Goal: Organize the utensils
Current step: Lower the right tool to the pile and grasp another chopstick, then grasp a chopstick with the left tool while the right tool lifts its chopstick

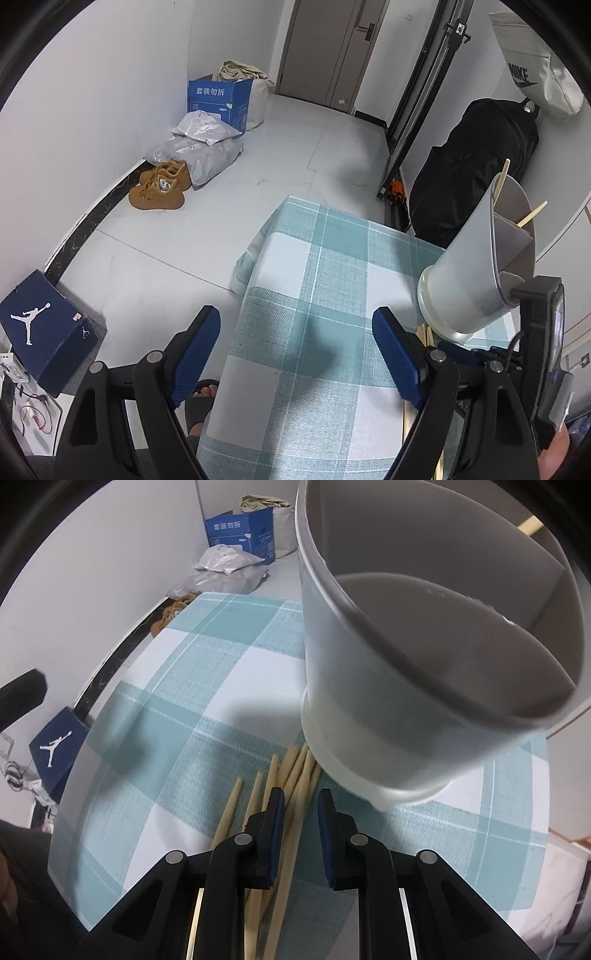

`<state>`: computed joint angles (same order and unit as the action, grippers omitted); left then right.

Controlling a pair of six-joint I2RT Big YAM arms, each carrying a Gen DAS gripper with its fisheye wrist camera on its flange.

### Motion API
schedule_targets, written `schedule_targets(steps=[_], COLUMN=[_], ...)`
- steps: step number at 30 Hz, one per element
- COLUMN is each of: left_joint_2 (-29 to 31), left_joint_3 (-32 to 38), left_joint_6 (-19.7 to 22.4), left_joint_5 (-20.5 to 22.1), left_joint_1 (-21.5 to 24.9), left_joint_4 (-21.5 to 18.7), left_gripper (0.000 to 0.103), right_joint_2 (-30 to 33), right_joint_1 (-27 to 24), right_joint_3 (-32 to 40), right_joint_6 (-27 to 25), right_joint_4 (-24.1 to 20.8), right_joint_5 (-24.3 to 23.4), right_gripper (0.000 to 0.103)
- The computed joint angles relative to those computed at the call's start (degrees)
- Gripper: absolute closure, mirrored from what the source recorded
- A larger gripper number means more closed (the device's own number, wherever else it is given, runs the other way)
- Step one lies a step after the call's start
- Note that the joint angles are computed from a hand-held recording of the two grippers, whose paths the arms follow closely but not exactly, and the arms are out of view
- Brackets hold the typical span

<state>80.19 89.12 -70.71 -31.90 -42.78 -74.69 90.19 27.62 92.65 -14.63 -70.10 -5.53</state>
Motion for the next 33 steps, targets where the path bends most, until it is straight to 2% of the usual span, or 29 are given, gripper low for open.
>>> schedule_targets(steps=[2, 5, 13, 19, 23, 26, 29, 33], left_joint_2=[0.0, 0.2, 1.1, 3.7, 5.9, 8.3, 10.1, 12.6], left_joint_3=[0.0, 0.0, 0.0, 1.9, 3.3, 5.6, 7.4, 10.7], left_joint_6=[0.3, 0.2, 1.5, 4.9, 7.8, 9.4, 10.6, 11.9], left_joint_5=[-0.3, 0.0, 3.4, 8.3, 13.1, 15.8, 17.9, 17.1], left_joint_1=[0.0, 0.1, 0.1, -0.2, -0.2, -0.3, -0.6, -1.3], left_joint_4=[-0.1, -0.5, 0.1, 0.1, 0.8, -0.7, -1.1, -4.2], left_gripper=[0.022, 0.022, 0.022, 0.022, 0.022, 0.022, 0.022, 0.022], right_joint_2=[-0.1, -0.3, -5.3, -7.8, -8.4, -9.2, -10.0, -11.5], right_joint_1=[0.2, -0.1, -2.0, -5.7, -8.4, -11.3, -13.5, -14.4], right_joint_3=[-0.1, -0.2, -3.3, -3.7, -3.0, -2.7, -2.5, -3.6], right_joint_6=[0.3, 1.5, 4.9, 9.0, 11.8, 13.5, 13.7, 13.7], right_joint_4=[0.5, 0.3, 2.8, 3.7, 3.2, 2.5, 2.3, 4.0], right_joint_5=[0.6, -0.1, -4.6, -12.7, -17.5, -21.4, -22.6, -22.1], right_gripper=[0.086, 0.098, 0.098, 0.098, 0.098, 0.098, 0.098, 0.098])
